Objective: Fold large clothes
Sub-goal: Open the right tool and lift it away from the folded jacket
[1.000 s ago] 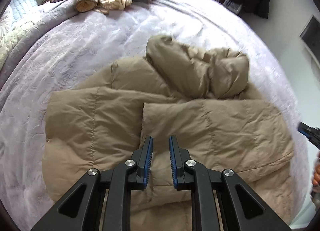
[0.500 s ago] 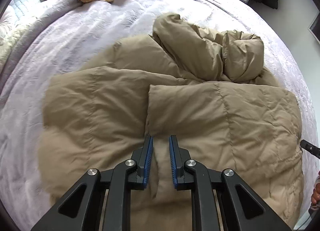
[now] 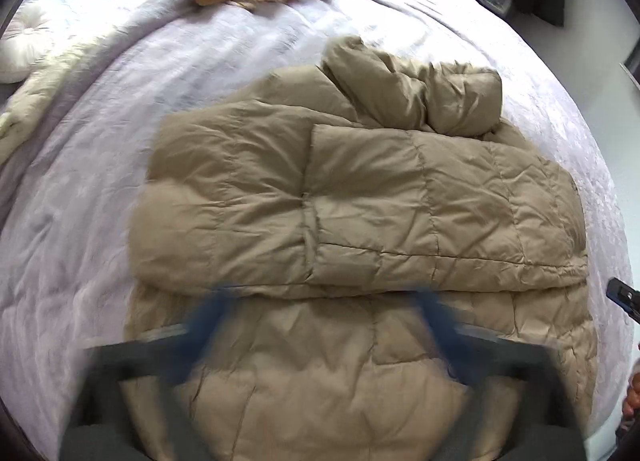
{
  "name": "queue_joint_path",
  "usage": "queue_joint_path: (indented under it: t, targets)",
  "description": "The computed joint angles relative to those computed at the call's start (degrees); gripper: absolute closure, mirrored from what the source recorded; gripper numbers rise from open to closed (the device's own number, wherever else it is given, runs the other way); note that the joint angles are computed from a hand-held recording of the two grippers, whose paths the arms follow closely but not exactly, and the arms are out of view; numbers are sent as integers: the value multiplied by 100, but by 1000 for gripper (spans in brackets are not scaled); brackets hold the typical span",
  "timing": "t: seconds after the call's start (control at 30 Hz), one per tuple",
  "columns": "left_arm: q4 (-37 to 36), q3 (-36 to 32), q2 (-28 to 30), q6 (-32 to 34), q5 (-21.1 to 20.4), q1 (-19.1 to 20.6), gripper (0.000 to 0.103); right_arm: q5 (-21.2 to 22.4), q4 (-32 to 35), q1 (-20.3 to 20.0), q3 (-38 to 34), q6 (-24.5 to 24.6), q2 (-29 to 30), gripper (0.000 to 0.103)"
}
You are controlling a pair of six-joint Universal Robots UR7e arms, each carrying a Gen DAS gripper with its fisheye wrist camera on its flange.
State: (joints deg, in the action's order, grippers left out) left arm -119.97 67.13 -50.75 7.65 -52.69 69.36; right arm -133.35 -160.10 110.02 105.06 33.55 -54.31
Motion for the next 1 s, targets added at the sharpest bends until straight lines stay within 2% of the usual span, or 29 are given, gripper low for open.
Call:
queue_joint_path:
  t: [0.03,0.23,0.33,0.37,0.53,0.57,0.63,0.87,1.0]
  targets:
    - [-167,124,-51,69,-1,-18,0,-18,11,25,31,14,-26,55]
    - [249,323,-326,-301,251,-145,0,-168,215,230,-5,112,-51,45]
    - [291,391,-435,-387,374,-206,0,-353,296,367,-58,151,-34,29]
    - [317,402,-476,-431,390,-225,0,-454,298,427,-76,156,-21,20]
    - [453,470,-663,-543,495,-333,0,-948,447,688,-203,152,53,14]
    - [499,482,-699,-569,511,-353,0,-987,489,727,-224,145,56,0]
    - [544,539,-782,-606,549,-393,0,-985,515,787,-233,139,40,0]
    - [998,734,-1121,-1038,649,-490,0,-620,1357,942,-372,652,-105,0]
    - [1229,886,-1384,-1256,429,-512,0,-278,1429,1006,-336,791,-190,0]
